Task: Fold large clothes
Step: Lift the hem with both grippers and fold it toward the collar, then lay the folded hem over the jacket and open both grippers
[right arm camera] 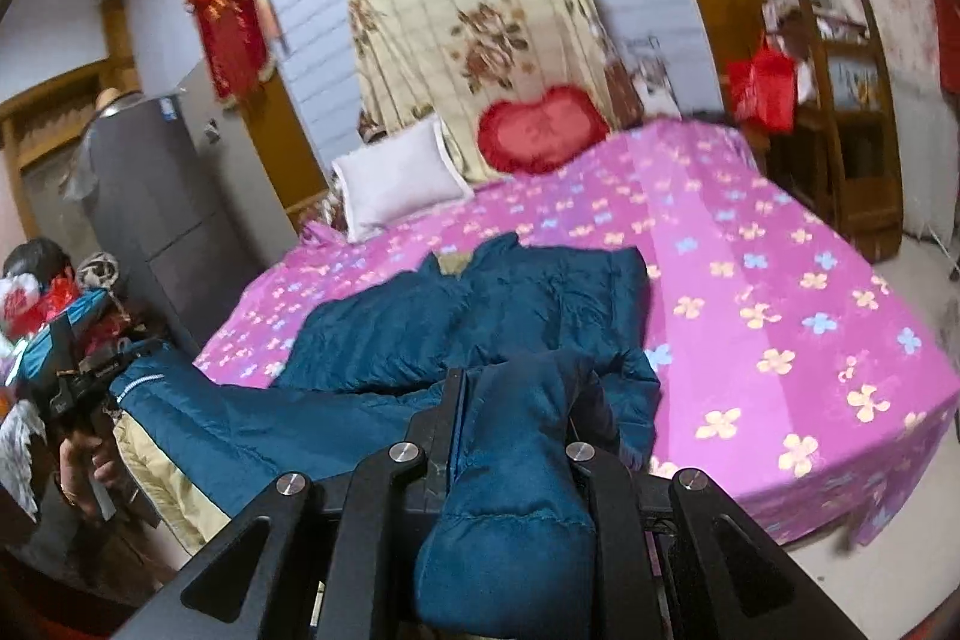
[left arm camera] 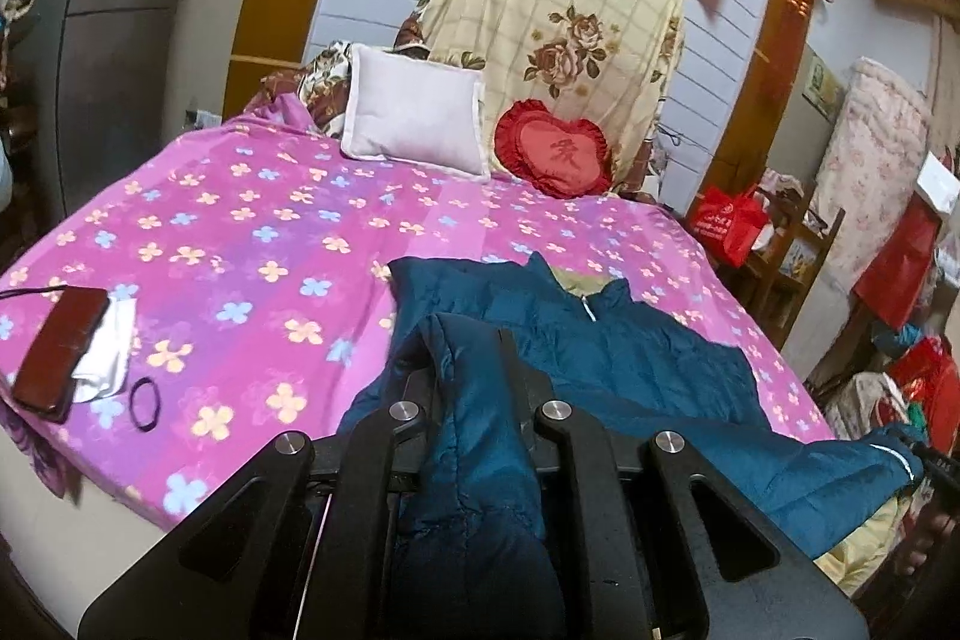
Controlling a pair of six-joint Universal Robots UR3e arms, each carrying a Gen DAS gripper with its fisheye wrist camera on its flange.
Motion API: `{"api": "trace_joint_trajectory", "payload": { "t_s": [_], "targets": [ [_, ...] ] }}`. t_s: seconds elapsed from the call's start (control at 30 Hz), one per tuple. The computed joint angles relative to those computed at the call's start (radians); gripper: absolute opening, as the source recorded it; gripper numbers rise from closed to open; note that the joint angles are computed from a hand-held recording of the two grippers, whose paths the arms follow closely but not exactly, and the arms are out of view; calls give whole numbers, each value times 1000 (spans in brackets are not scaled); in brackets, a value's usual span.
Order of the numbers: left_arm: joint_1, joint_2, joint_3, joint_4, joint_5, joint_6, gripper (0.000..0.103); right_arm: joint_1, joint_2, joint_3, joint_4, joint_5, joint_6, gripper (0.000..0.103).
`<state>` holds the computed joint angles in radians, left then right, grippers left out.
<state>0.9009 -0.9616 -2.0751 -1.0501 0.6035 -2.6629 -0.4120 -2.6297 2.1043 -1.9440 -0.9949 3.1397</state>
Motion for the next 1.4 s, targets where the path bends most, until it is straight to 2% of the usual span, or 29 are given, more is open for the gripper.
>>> {"api": "trace_joint_trajectory", "payload": {
  "t_s": [0.07,0.1,0.27,0.33,0.5,0.67,0.73,0.83,0.93,1.03,1.17,1.33,1.4],
  "targets": [
    [-90,-104,4,202,66,-129,10,197,190,-3,-238,-185,116,14],
    [-114,-137,13,247,89,-164,10,264,271,-19,-318,-255,148,14],
    [-204,-288,63,446,157,-303,12,453,497,-70,-546,-494,226,14],
    [-239,-344,95,494,186,-337,12,482,539,-72,-603,-543,249,14],
    [-274,-433,224,500,172,-411,11,441,588,-51,-723,-529,291,14],
    [-281,-461,347,626,158,-569,11,484,662,-154,-857,-614,268,14],
    [-330,-537,448,637,212,-598,11,495,722,-229,-872,-638,241,13],
    [-427,-681,606,617,342,-611,11,408,841,-360,-861,-530,247,13],
    [-518,-833,757,587,479,-577,11,375,1000,-492,-872,-493,265,13],
    [-591,-982,891,554,597,-550,11,405,1218,-672,-889,-555,270,13],
    [-653,-1145,1038,531,693,-535,11,447,1430,-821,-928,-662,269,13],
    [-727,-1376,1295,448,782,-498,12,439,1558,-803,-1046,-703,300,13],
    [-748,-1481,1459,352,803,-501,12,426,1594,-753,-1111,-708,305,13]
  ]
}}
